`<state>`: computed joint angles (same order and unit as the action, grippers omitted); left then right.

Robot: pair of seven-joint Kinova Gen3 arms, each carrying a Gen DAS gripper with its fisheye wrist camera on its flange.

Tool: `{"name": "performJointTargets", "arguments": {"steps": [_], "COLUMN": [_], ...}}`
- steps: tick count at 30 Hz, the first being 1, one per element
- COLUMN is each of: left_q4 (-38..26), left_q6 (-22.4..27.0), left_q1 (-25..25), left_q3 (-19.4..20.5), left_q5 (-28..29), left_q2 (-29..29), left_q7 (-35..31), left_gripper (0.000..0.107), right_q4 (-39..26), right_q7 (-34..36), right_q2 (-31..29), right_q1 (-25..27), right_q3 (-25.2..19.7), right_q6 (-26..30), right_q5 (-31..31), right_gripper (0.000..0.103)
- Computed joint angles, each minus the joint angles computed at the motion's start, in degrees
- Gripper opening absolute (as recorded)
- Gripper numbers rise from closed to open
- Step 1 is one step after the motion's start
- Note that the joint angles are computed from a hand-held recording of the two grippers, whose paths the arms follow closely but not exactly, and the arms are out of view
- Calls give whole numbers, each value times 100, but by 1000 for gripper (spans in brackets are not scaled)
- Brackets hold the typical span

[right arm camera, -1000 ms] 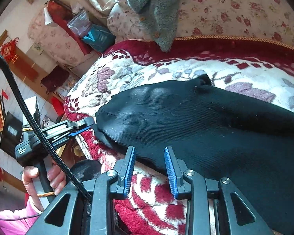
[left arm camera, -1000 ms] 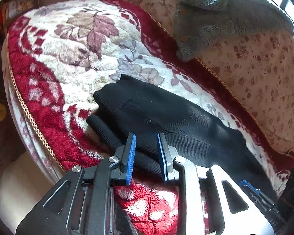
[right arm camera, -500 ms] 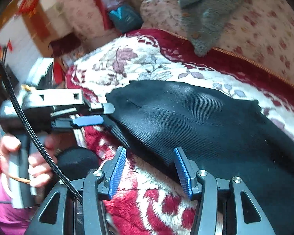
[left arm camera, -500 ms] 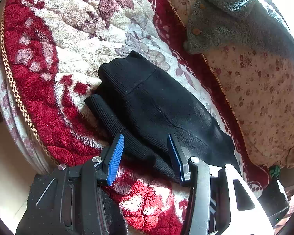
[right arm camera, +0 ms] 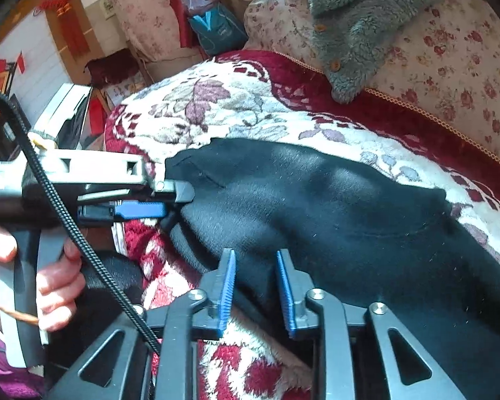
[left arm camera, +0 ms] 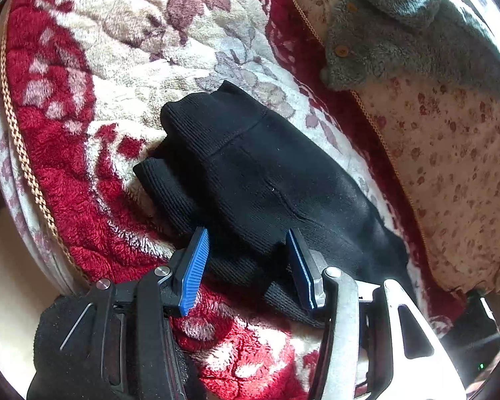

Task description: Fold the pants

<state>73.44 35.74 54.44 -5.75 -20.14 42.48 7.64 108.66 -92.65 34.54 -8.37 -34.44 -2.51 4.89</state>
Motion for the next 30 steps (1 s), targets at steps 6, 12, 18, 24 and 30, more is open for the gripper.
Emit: {"name": "performJointTargets", "arguments": {"steps": [6,12,18,24,30], "left_q4": [371,203,296,379,300], "left_q6": [-647,-561,-724,-863,-919], "left_q1": [-112,-170,-123,-209,-265], "left_q3": [-71,-74,-166,-65,-37], "left_q5": [186,322,322,456,595], "left_q2": [-155,-68,-130,-198,-124], "left_q7": [101,32,107,20,-108], "left_gripper": [54,54,54,54,54], "right_q4": [-83,-31,-19,-317,-447], "right_q7": [60,10,784,849,470], "right_q2": [193,-40,-386,-136,305], "right_q1": [664,32,-1547,-1550,-7], "right_q3": [-714,-175,1389,1377,-204], "right_q6": [116,91,17,119,186], "right_q5": [-8,53,-317,-124,-71], "right_gripper": [19,43,44,31,16]}}
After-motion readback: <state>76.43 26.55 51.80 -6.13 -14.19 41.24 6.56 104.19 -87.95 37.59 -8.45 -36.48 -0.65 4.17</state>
